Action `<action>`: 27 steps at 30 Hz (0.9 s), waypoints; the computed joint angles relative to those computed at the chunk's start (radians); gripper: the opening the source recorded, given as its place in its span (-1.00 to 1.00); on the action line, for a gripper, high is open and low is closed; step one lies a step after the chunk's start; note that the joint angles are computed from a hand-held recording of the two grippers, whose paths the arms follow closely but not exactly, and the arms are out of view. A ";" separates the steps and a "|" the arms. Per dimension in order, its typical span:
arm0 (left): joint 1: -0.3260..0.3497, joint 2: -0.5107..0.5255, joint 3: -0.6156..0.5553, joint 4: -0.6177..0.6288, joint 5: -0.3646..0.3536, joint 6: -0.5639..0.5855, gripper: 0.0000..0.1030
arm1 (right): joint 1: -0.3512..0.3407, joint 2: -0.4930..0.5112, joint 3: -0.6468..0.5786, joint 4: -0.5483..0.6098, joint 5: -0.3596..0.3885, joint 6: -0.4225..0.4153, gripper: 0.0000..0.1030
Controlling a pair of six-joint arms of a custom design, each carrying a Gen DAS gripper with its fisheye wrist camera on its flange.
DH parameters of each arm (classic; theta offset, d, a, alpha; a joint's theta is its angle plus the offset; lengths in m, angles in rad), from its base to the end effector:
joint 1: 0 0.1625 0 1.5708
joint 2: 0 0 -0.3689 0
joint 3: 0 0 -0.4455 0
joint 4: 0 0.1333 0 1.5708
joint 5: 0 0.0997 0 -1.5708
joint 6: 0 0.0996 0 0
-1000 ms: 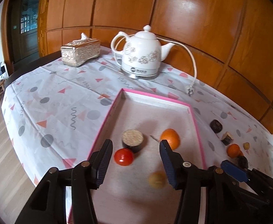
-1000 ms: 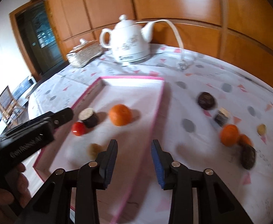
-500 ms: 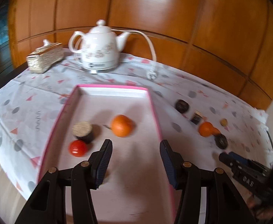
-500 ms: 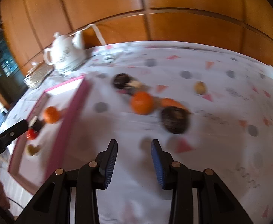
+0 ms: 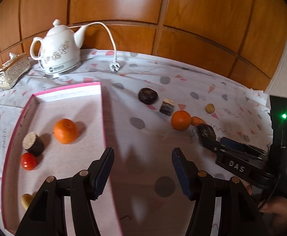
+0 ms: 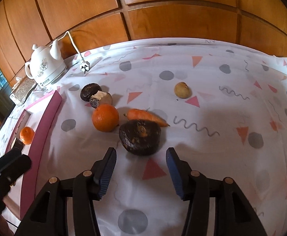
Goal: Organize fruits
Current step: 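Grasp the dark brown round fruit with the right tool, then close the left tool on the second orange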
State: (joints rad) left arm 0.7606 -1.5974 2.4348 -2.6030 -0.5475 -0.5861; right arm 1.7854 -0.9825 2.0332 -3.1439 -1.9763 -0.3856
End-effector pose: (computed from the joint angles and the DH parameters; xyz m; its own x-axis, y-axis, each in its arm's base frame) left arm -0.1365 -0.4313 0.1687 -0.7918 -0.1548 -0.5908 0.3274 0.7090 -0.6246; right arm 0.2107 -0.5254 0.0532 -0.8013 -0.3216 0.5044 -0.5245 0.7833 -0.3337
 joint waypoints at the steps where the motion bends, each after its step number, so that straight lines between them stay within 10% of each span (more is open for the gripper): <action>1: 0.003 0.009 -0.005 -0.004 -0.004 0.001 0.24 | 0.000 0.006 -0.005 0.000 -0.001 -0.003 0.05; 11: 0.026 0.064 -0.035 -0.013 -0.023 0.009 0.25 | -0.016 0.048 -0.051 0.009 0.019 -0.002 -0.10; 21: 0.071 0.215 -0.118 -0.194 -0.053 0.115 0.23 | -0.007 0.081 -0.029 -0.246 -0.173 -0.141 -0.11; 27: 0.092 0.342 -0.211 -0.278 -0.065 0.177 0.23 | -0.043 0.053 -0.022 -0.226 -0.153 -0.091 -0.10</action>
